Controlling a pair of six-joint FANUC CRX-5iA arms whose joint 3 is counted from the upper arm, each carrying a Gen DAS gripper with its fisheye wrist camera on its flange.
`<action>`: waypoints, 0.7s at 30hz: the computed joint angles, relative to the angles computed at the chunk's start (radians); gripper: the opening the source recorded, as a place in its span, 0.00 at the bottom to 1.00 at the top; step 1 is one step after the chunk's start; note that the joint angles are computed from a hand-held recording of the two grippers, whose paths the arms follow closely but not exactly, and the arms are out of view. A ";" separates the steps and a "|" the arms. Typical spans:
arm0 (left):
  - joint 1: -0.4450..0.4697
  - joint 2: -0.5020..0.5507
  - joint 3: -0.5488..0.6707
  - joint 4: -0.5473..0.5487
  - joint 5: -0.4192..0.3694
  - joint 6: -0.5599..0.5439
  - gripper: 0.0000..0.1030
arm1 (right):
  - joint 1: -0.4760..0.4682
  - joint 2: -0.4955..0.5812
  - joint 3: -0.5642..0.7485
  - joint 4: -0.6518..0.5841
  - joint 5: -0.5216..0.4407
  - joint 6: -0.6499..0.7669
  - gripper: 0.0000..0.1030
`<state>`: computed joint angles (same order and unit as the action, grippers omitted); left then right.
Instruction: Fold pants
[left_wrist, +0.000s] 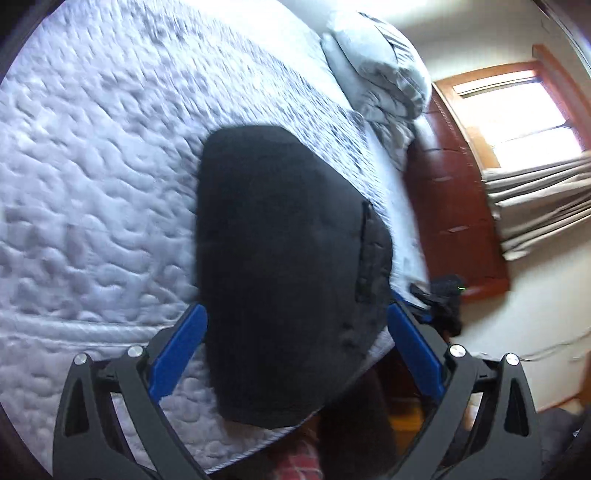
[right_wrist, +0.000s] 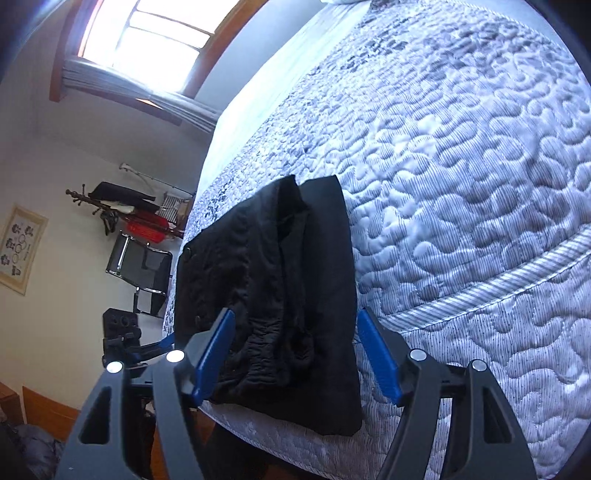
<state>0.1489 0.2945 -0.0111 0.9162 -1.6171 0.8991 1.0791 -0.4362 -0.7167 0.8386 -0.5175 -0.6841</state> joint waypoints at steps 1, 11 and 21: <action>-0.005 0.024 0.016 0.001 -0.022 -0.001 0.86 | -0.004 -0.002 -0.008 0.010 0.013 -0.011 0.68; -0.040 0.140 0.085 -0.009 -0.085 0.033 0.88 | -0.019 0.018 0.001 -0.005 0.056 0.038 0.73; -0.058 0.196 0.085 -0.047 -0.146 0.030 0.88 | -0.052 0.030 -0.009 -0.007 0.094 0.030 0.73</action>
